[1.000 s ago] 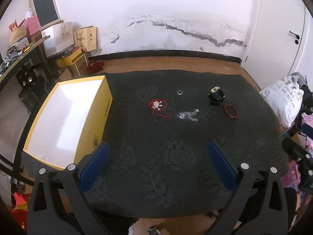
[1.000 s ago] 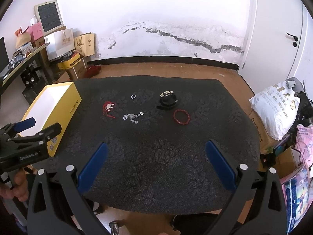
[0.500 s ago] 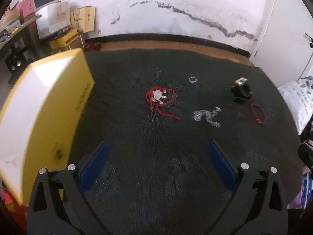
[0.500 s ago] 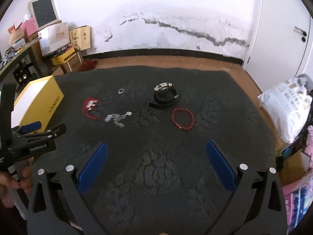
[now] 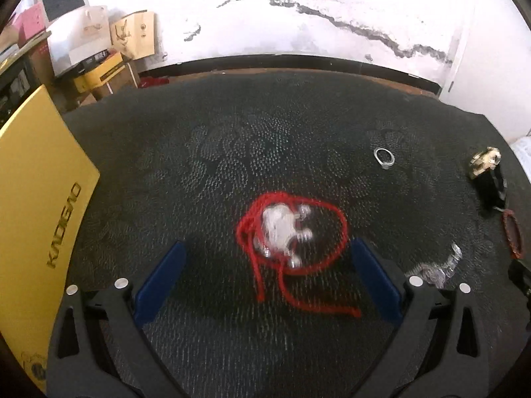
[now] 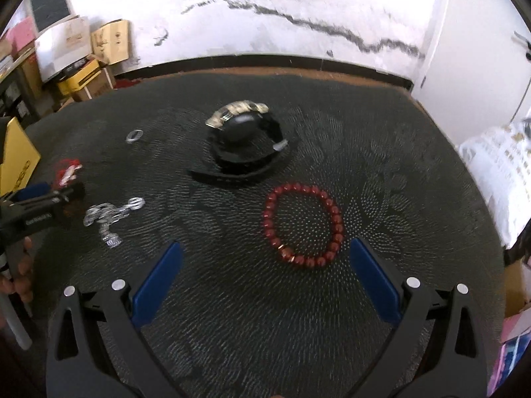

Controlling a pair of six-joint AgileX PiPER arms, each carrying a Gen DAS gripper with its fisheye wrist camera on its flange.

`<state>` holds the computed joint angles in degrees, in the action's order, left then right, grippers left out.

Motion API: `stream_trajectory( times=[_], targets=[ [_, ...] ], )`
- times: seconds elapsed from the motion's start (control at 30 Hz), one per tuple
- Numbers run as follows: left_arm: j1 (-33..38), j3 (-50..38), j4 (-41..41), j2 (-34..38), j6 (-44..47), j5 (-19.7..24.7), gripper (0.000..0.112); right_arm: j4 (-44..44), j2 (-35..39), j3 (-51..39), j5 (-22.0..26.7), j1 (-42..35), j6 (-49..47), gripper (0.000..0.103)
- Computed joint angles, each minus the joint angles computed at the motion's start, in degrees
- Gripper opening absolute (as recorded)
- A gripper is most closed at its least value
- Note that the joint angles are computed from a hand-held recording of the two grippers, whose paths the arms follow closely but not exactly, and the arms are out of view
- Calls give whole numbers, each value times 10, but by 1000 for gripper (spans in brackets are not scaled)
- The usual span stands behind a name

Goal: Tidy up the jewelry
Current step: 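Grasp the red string pendant with left tool while right tool grasps red bead bracelet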

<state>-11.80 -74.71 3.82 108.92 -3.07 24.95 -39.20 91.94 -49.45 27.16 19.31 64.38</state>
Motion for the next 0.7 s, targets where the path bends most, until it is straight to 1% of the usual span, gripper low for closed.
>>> stream_trajectory(
  times=[0.07, 0.13, 0.23, 0.3, 0.37, 0.43, 0.5, 0.57, 0.63, 0.67, 0.7],
  targets=[
    [1, -14, -11, 10, 16, 6, 98, 22, 16, -8, -11, -17, -23, 97],
    [-1, -21, -10, 14, 15, 9, 98, 27, 29, -15, -8, -26, -34, 97],
    [-3, -24, -3, 16, 7, 11, 98, -5, 27, -2, -29, -37, -13, 97],
    [-5, -24, 1, 15, 1, 11, 98, -22, 26, 2, -30, -47, 3, 97],
    [-6, -17, 4, 11, -2, 9, 98, -35, 21, 15, -49, -59, 14, 97],
    [-5, -17, 2, 11, 1, 8, 98, -54, 22, 16, -44, -53, 30, 97],
    [-5, -20, 3, 12, 1, 10, 98, -50, 22, 17, -44, -53, 27, 97],
    [-2, -21, -2, 13, 7, 9, 98, -37, 21, 15, -41, -51, 17, 94],
    [-3, -21, 1, 13, 4, 10, 98, -33, 14, 17, -42, -44, 8, 79],
    [-4, -25, 2, 15, 2, 12, 98, -27, 11, 16, -42, -40, -1, 75],
    [-4, -25, 2, 15, 2, 12, 98, -29, 9, 17, -44, -36, -3, 69]
  ],
)
